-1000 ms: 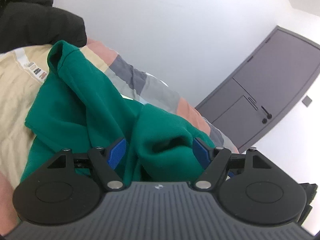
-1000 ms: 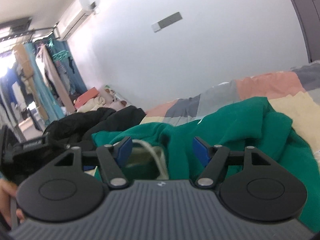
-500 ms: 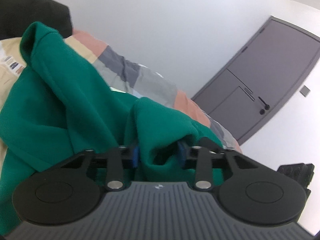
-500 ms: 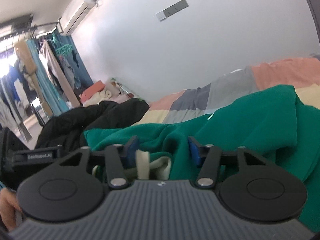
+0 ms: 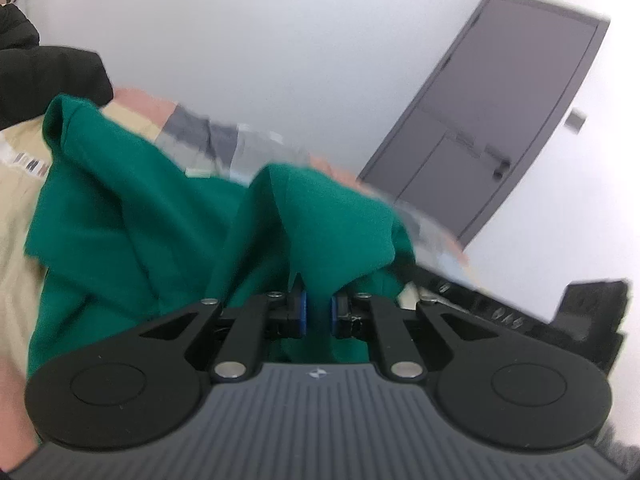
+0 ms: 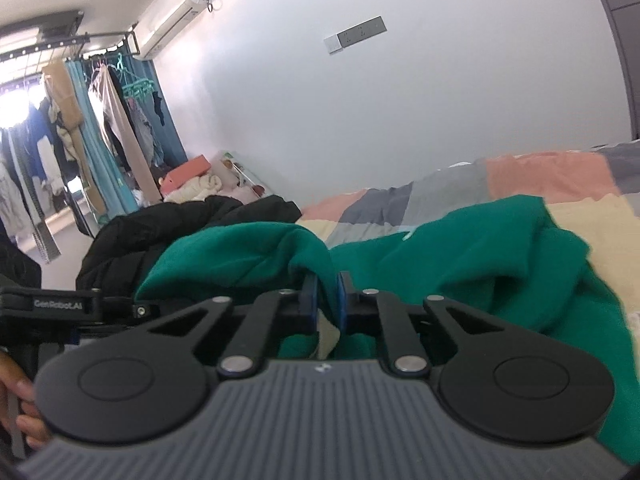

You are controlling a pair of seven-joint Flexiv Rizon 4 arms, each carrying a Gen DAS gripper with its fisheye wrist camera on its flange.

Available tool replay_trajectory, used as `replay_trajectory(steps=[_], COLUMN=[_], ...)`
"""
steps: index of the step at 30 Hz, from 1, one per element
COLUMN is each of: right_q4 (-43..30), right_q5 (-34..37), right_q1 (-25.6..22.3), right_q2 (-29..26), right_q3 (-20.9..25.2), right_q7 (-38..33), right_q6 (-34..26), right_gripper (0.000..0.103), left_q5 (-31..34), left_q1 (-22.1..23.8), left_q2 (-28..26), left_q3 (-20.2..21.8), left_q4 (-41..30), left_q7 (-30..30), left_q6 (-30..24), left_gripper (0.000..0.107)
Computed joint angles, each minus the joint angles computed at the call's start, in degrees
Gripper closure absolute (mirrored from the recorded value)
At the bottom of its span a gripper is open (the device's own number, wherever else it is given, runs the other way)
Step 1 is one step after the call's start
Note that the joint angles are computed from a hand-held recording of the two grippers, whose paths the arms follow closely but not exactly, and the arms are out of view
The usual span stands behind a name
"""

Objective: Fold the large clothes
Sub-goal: 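Fold the held hood down over the hoodie body with both grippers, then open both grippers and release the hood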

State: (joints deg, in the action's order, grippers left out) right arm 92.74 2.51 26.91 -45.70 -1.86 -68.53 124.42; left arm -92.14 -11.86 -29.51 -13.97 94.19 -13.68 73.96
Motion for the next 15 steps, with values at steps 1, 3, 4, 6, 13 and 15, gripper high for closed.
replay_trajectory(steps=[1,3,4,6,13,15], right_q4=[1.7,5.1,6.3,8.5,11.8,11.4], right_q5=[0.9,3.7,4.7,7.8,13.9,14.4], right_q1=[0.8,2.7,3.3,5.6,14.0,14.0], right_q2=[1.2,3.5,4.3,6.2,8.2,7.8], right_q3=[-0.5,-1.8,-2.1,-3.8,-12.5,-12.3], right_q7=[-0.7,-2.1,-2.5,-3.3,-3.1,-3.1], right_q6=[0.1,-0.1,-0.5,-3.1,-8.3,-6.2], right_gripper=[0.090,0.091,0.093,0.094,0.094,0.092], left_q5=[3.1,6.7,9.6,15.4,28.6,25.9], left_q1=[-0.3,0.0,0.2,0.4,2.0,4.1], left_q2=[0.4,1.4,1.6,1.9,2.8,3.4], left_q3=[0.6,0.9,1.2,1.7,1.2,-1.4], left_q4=[1.1,3.3,4.3,6.0,9.8,10.5], left_q7=[-3.1,-6.6,-9.3,-14.8,-24.6,-23.1], left_q6=[0.1,-0.8,-1.4,-1.9,-2.3,-2.3], left_gripper=[0.095,0.095,0.095,0.095,0.094,0.092])
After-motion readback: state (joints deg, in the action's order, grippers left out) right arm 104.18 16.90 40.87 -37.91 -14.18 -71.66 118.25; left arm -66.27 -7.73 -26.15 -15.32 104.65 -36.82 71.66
